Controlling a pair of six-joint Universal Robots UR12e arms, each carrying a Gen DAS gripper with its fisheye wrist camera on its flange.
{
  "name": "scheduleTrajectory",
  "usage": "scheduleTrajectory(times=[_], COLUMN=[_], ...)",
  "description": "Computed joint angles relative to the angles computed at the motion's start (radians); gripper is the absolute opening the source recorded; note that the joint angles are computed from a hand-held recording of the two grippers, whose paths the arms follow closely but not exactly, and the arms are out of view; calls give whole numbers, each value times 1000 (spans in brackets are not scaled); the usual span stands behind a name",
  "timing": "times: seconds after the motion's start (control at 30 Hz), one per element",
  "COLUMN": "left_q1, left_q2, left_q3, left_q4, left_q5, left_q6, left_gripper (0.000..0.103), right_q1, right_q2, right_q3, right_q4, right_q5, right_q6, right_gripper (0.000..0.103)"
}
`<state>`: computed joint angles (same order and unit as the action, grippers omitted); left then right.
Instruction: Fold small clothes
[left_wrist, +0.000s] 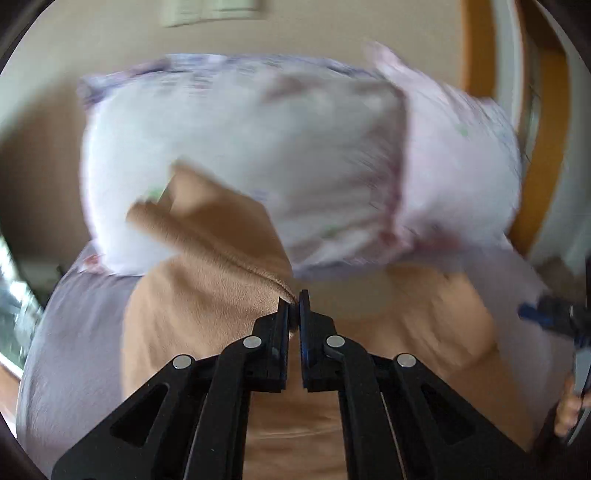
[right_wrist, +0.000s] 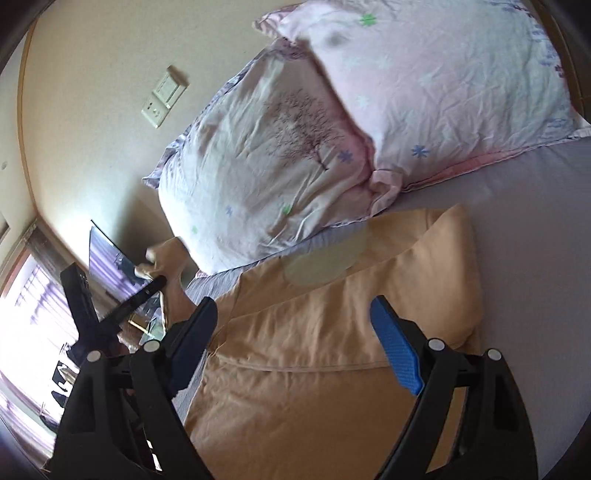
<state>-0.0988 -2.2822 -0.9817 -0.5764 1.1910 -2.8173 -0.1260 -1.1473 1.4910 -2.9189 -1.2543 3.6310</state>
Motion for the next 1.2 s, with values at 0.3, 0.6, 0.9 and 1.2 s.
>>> scheduleTrajectory(times=[0.3, 0.6, 0.9, 1.2], left_q1=[-66, 25, 49, 51], left_q2=[88, -20, -33, -27], left_q3=[-236, -20, -16, -40], left_q4=[11, -90, -146, -125], left_q5=[38, 150, 107, 109], left_q6=[371, -1, -15, -5], left_gripper=[9, 30, 30, 32], right_q1=[-37, 12, 61, 20], right_q2=[11, 119, 106, 111], right_q3=[-24, -215, -179, -190], right_q4=[154, 512, 343, 328], right_q5=[-31, -239, -456, -364], right_q6=[5, -199, -305, -148], right_gripper=[71, 40, 3, 24])
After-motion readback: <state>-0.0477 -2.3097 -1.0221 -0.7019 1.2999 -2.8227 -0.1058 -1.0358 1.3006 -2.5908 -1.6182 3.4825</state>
